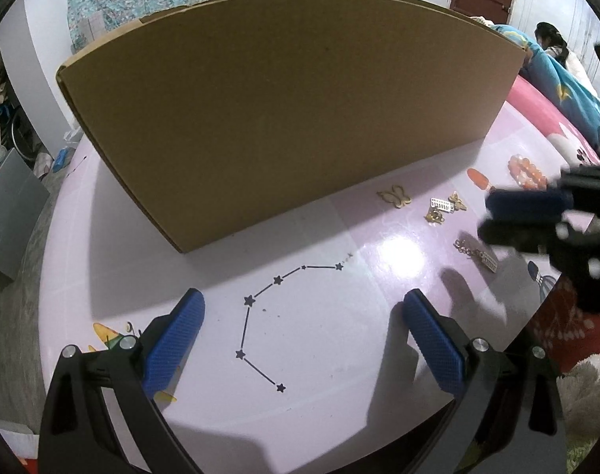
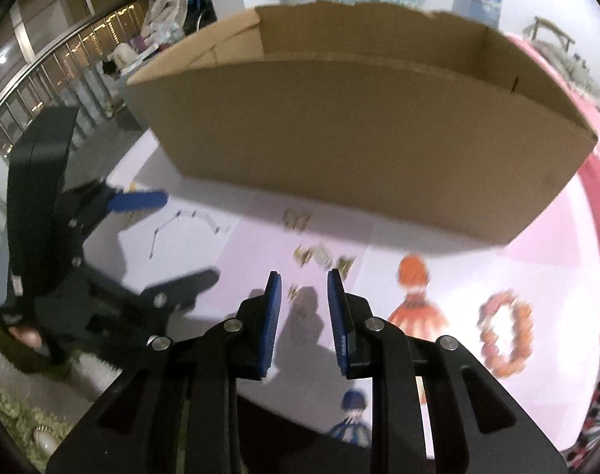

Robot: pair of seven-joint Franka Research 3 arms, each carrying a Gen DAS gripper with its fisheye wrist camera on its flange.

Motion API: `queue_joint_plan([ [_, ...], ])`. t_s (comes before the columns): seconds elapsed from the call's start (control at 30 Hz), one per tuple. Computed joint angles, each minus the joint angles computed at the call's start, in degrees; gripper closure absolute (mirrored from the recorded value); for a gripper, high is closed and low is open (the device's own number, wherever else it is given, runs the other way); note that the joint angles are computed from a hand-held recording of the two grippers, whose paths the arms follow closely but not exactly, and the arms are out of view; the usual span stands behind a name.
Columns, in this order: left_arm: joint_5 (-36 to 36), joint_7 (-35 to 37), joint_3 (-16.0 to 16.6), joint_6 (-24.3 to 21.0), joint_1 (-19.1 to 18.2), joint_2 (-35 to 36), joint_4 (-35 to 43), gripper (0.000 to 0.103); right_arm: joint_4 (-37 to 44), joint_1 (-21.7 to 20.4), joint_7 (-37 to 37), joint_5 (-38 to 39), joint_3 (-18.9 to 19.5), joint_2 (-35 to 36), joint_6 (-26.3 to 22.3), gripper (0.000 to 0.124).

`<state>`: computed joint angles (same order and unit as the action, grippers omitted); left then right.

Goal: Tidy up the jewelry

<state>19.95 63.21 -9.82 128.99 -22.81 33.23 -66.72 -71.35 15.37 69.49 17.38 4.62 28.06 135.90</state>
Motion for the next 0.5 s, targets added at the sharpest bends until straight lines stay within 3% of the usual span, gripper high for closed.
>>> queue_joint_plan([
  [0.17,-0.24,0.36,-0.09,-0.55,-0.03,0.24,0.51,0.004,2.94,1.25,2.65,-3.2,-1.53,2.79,1.33,0.114],
  [0.5,-0.34,0.48,0.0,-1.08,-0.24,0.52,1.23,0.004,0.5,1.31,-1.23,-4.82,-1.02,2.89,5.44,0.117],
])
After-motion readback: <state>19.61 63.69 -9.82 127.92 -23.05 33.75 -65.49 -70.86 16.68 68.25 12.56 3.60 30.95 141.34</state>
